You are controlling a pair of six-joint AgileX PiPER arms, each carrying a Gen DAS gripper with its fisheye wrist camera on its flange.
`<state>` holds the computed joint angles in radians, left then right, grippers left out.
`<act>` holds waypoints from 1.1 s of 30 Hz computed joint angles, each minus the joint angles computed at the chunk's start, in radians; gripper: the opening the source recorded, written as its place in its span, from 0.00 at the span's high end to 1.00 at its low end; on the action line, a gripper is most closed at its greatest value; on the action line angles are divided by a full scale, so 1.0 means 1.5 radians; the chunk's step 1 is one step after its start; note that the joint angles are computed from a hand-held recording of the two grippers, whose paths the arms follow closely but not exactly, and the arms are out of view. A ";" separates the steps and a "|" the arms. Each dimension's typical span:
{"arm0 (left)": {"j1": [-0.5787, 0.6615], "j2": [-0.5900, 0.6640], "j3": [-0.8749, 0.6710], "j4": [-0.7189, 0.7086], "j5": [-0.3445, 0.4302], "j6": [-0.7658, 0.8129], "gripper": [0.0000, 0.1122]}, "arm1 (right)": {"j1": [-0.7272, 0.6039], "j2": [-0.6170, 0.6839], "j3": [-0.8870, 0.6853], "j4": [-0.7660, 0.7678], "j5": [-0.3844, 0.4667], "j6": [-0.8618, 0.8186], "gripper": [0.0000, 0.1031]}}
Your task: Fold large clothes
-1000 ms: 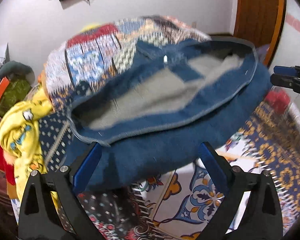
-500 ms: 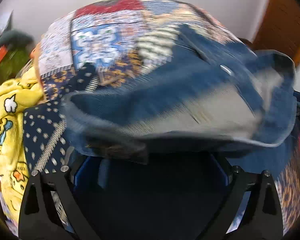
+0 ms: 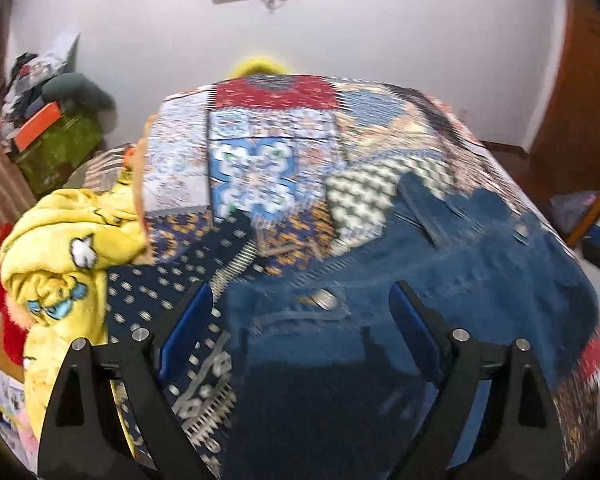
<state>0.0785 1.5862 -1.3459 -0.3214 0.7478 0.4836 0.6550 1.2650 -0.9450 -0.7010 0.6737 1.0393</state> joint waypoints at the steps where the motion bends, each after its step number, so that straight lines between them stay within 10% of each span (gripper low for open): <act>1: -0.002 -0.008 0.014 -0.012 0.003 0.014 0.19 | 0.021 0.001 0.006 -0.008 0.000 0.008 0.42; 17: -0.019 -0.083 0.284 -0.105 -0.122 0.152 0.13 | -0.028 -0.016 0.155 0.151 -0.074 -0.119 0.32; 23: 0.028 -0.143 0.336 -0.055 -0.152 0.144 0.11 | -0.034 -0.108 0.191 0.080 0.021 -0.056 0.29; 33: 0.232 -0.159 0.326 -0.159 -0.014 0.194 0.09 | -0.213 -0.271 0.264 0.235 0.068 -0.182 0.26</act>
<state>0.4265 1.3482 -0.8562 -0.5598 0.7267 0.7739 0.3356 0.8591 -0.5497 -0.3487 0.7753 0.7660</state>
